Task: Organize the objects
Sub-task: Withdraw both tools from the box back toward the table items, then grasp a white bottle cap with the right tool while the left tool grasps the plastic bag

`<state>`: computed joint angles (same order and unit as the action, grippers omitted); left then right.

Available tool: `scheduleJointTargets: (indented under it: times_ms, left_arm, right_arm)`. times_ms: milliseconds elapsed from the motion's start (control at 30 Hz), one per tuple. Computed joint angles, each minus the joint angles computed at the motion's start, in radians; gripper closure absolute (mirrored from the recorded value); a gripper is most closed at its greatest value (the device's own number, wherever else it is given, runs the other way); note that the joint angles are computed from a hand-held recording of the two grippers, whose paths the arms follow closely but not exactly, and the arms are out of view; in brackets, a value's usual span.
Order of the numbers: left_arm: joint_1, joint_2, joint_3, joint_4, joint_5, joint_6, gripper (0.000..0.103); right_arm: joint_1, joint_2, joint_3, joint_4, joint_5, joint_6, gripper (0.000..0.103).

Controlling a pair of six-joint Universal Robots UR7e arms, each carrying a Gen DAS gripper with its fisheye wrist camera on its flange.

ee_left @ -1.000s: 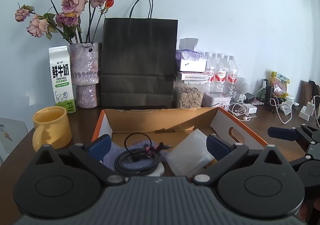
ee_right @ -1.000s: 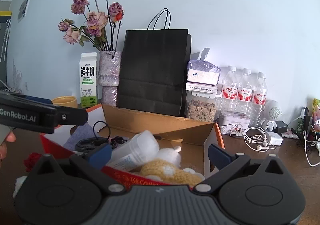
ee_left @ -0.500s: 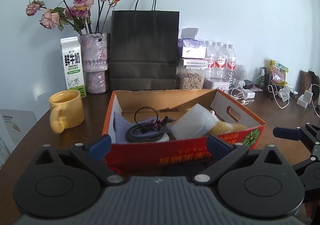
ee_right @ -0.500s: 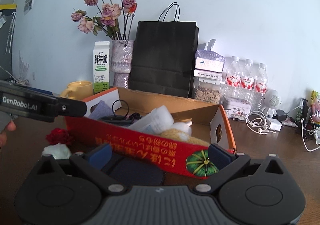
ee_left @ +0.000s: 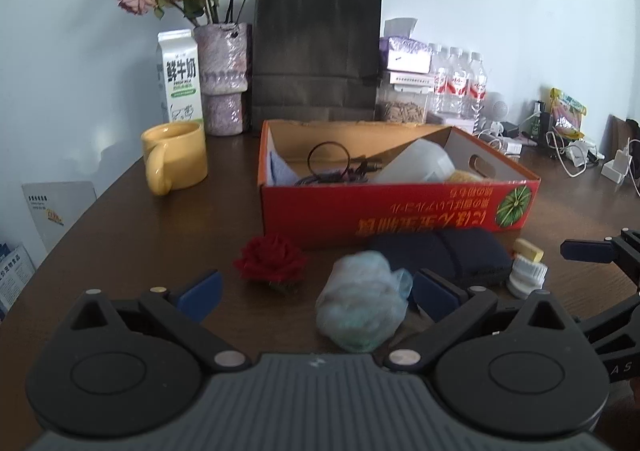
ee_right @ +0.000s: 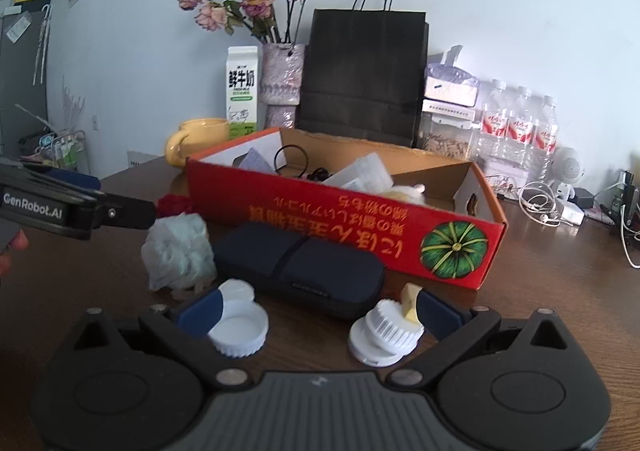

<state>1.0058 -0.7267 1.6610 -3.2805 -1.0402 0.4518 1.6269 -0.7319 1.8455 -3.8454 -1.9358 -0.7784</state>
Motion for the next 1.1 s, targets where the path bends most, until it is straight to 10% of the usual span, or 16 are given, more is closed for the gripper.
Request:
scheduleJointTargets:
  times_ms: [533,867,1100]
  left_arm:
    - [0.02,-0.04,0.056,0.025,0.019,-0.043,0.0]
    - [0.021,-0.035,0.052,0.029,0.021,-0.052,0.0]
    - [0.019,-0.027,0.043,0.034,0.014,-0.053,0.0]
  right_arm:
    - [0.01,0.017,-0.013,0.12,-0.015,0.027,0.0]
    - [0.006,0.013,-0.046,0.247,0.022,0.058,0.062]
    - [-0.002,0.008,-0.035,0.217,0.049,0.073,0.064]
